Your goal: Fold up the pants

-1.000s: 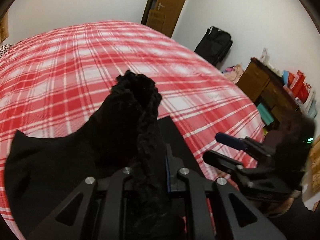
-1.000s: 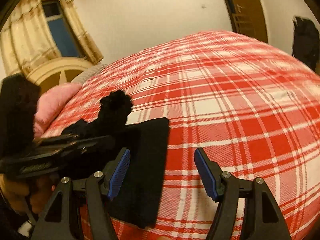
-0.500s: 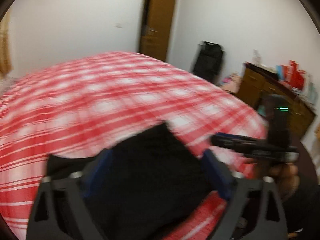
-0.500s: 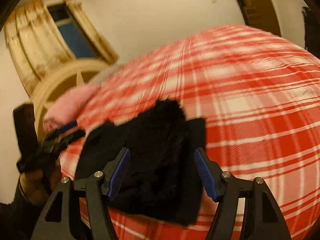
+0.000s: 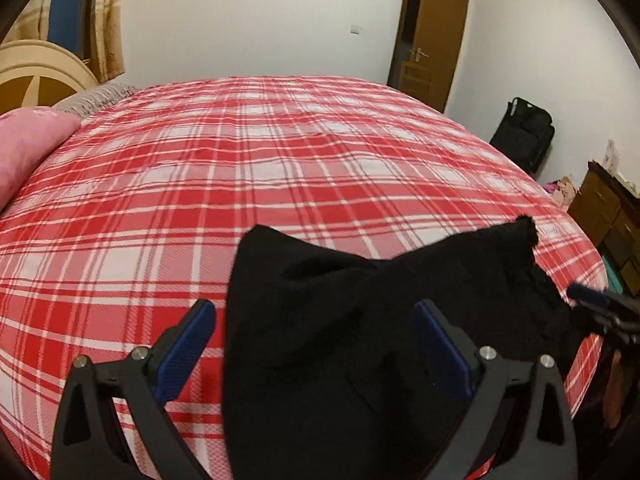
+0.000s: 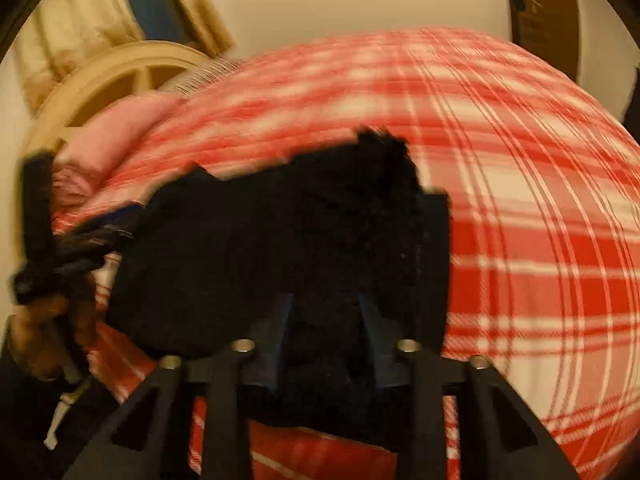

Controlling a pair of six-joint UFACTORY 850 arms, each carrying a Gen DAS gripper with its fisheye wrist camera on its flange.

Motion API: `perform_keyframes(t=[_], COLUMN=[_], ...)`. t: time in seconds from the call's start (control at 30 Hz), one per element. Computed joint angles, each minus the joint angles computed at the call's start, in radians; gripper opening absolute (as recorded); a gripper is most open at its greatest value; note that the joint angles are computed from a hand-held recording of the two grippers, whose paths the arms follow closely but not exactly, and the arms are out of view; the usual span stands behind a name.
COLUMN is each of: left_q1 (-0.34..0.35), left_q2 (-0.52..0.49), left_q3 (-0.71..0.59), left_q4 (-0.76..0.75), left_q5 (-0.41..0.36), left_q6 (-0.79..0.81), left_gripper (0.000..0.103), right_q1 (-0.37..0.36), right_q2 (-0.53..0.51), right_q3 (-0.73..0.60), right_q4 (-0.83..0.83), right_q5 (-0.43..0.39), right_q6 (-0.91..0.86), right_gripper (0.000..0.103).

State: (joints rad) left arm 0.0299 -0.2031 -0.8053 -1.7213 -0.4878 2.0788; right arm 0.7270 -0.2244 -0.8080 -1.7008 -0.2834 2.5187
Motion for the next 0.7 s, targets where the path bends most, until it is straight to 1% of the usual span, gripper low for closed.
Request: perform_keyframes(t=[0.03,0.07,0.1,0.17,0.2,0.23,0.27,0.3,0.33,0.37,0.4,0.43,0.47,0.5,0.53,0.57,0.6,0.63,0.67,0.7], left_q1=[-0.003,-0.004,-0.005,0.0,0.008,0.013,0.018,0.022,0.026,0.024,0.011,-0.001,-0.006,-0.001,0.004,0.006,0.005,0.005,0.007,0.011], left_q2=[0.002,-0.002,-0.003,-0.006,-0.008,-0.006,-0.004,-0.002,0.0,0.001,-0.001,-0.007,-0.016,-0.023,-0.024,-0.019,-0.007,0.0,0.004,0.006], left_q3=[0.004,0.005,0.005,0.003,0.002,0.004,0.005,0.007,0.01,0.013,0.017,0.013,0.007,0.002,0.004,0.008,0.019,0.025,0.028,0.028], left_q4=[-0.004,-0.006,0.003,0.019,0.024,0.023,0.016,0.008,-0.003,-0.027,-0.08,-0.099,-0.078,-0.035,-0.012,-0.011,-0.035,-0.051,-0.057,-0.056], left_q5=[0.002,-0.001,-0.003,-0.008,-0.019,-0.028,-0.035,-0.044,-0.056,-0.053,-0.022,0.009,0.019,0.005,-0.012,-0.022,-0.022,-0.024,-0.028,-0.032], left_q6=[0.007,0.01,-0.001,-0.024,-0.031,-0.031,-0.024,-0.016,-0.002,0.024,0.078,0.093,0.067,0.016,-0.01,-0.01,0.021,0.044,0.053,0.053], left_gripper=[0.1,0.1,0.1,0.1,0.1,0.101,0.101,0.101,0.101,0.101,0.101,0.101,0.101,0.101,0.101,0.101,0.101,0.101,0.101,0.101], right_q1=[0.001,0.014,0.032,0.056,0.057,0.043,0.039,0.041,0.048,0.046,0.041,0.038,0.027,0.023,0.02,0.014,0.008,-0.003,-0.024,-0.042], right_q2=[0.017,0.032,0.056,0.104,0.125,0.129,0.115,0.101,0.091,0.097,0.106,0.115,0.116,0.117,0.108,0.094,0.073,0.06,0.048,0.025], right_q3=[0.017,0.032,0.048,0.084,0.104,0.113,0.11,0.101,0.093,0.089,0.093,0.094,0.089,0.083,0.068,0.049,0.027,0.017,0.011,0.001], right_q4=[-0.038,-0.033,0.013,0.039,0.042,0.051,0.087,0.102,0.09,0.054,-0.015,-0.058,-0.118,-0.136,-0.116,-0.066,0.012,0.062,0.069,0.085], right_q5=[0.003,-0.026,-0.069,-0.129,-0.131,-0.099,-0.089,-0.098,-0.118,-0.119,-0.119,-0.124,-0.118,-0.128,-0.141,-0.141,-0.139,-0.12,-0.074,-0.014], right_q6=[0.041,0.041,0.006,0.006,0.018,0.011,-0.037,-0.077,-0.075,-0.031,0.041,0.084,0.134,0.156,0.137,0.076,-0.008,-0.051,-0.054,-0.07], right_gripper=[0.024,0.011,0.001,0.001,0.001,0.001,0.001,0.001,0.002,0.003,0.017,0.036,0.074,0.078,0.078,0.078,0.077,0.073,0.049,0.012])
